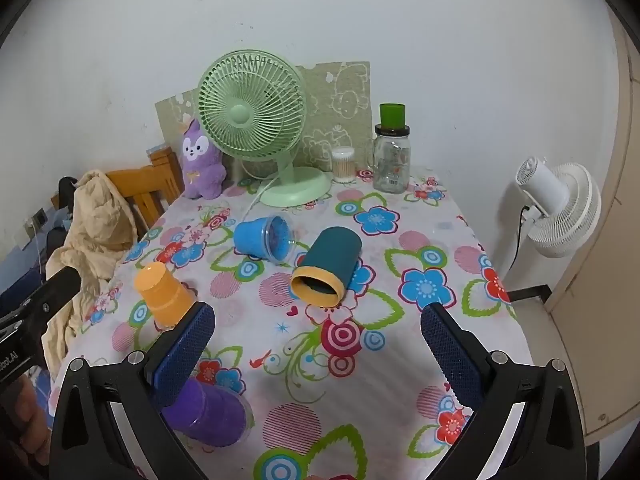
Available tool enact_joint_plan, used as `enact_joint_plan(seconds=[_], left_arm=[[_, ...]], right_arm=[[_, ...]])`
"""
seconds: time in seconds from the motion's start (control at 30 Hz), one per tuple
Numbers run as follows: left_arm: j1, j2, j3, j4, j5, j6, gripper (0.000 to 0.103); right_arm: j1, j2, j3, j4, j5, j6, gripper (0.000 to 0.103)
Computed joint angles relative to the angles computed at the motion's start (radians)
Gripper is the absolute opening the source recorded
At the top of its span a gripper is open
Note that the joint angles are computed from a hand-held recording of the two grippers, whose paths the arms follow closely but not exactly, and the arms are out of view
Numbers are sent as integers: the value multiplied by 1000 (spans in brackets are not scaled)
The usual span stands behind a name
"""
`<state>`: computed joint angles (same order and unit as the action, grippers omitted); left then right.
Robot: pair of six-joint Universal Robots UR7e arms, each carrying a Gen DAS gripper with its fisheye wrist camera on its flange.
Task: Flip cup upside down
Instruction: 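Move the right tool toward the teal cup lying on its side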
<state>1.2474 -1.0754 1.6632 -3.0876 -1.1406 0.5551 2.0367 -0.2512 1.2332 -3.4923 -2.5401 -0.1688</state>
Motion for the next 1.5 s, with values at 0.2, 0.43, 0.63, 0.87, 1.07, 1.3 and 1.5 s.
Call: enact_joint_plan(seconds=[0.2,0.43,0.63,0.87,1.07,1.3,1.5], left_arm=[[4,-2,-9,10,-3,-8,103],[5,-3,-7,4,3,-5,103],[7,0,-8,0,5,-5,103],[13,4,-21,22,4,-14,103],[17,11,-31,30,6,-17,103],[21,14,-35,49,8,-24,103],[26,23,-51,69,7,-24,103]], right_arm=[[3,2,-6,21,-2,14,103],[1,1,-8,41,3,29,103],[0,3,-14,52,4,35,103],[-1,2,-15,65,0,47,103],[-5,4,-20,89,2,66,103],[-10,2,-21,108,3,79,103],[-23,-2,-25,160,7,118,103]])
